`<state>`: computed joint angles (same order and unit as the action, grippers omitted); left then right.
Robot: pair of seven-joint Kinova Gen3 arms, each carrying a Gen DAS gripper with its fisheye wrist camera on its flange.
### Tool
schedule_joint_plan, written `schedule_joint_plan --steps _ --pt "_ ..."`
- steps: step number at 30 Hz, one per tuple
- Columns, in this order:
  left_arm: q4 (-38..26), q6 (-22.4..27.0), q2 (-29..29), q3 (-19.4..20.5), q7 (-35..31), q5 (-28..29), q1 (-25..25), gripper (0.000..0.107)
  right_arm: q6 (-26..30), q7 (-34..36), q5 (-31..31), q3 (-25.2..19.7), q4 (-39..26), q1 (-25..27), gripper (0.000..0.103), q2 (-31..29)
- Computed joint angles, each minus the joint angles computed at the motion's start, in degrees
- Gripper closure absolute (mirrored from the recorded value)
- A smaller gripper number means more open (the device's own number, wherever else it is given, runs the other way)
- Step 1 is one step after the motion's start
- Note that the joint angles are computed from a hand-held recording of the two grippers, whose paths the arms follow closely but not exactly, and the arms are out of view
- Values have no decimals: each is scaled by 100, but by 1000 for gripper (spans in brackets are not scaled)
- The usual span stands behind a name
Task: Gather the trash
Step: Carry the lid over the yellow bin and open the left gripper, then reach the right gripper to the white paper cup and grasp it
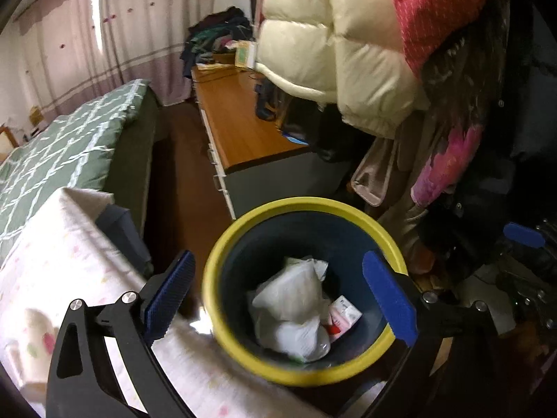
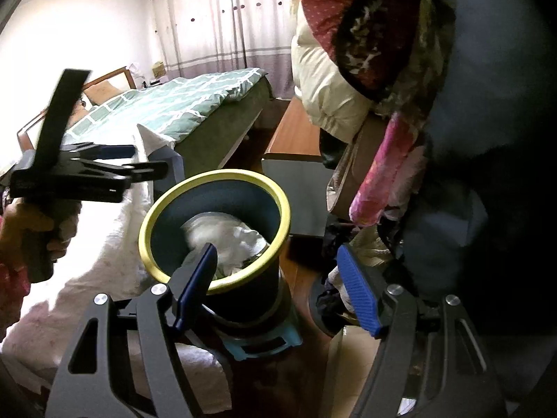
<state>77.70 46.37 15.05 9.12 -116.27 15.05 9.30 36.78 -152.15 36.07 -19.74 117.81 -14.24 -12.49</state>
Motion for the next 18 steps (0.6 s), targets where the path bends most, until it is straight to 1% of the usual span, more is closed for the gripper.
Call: schedule_joint_plan --steps 3,6,8,9,11,13,15,18 --pt "494 -128 -522 -66 -351 455 -426 10 4 -24 2 -49 -60 -59 35 73" --pt "1030 -294 -1099 -310 -712 838 -752 10 27 -61 61 -103 -163 -178 35 225" --pt "1368 -324 -1474 -578 -1027 1183 -967 9 67 -122 134 -118 -248 -287 35 334" --pt "1555 -318 -1676 -773 -1227 1408 -1095 9 78 -158 172 -124 -305 -361 35 405" --pt "1830 -272 -1993 -1176 -1446 1619 -1315 9 110 -252 280 -132 -452 -538 35 569" --pt "1999 -241 -2169 -1509 -1596 1709 -1488 9 143 -292 363 -105 -610 -743 35 728" --pt "2210 -337 -2339 -1840 -1714 1713 -1711 9 141 -283 466 -90 -822 -979 35 934" --pt "2373 -374 -2389 -2369 -1993 1924 -2028 9 130 -240 627 -54 -1188 -1346 35 1268"
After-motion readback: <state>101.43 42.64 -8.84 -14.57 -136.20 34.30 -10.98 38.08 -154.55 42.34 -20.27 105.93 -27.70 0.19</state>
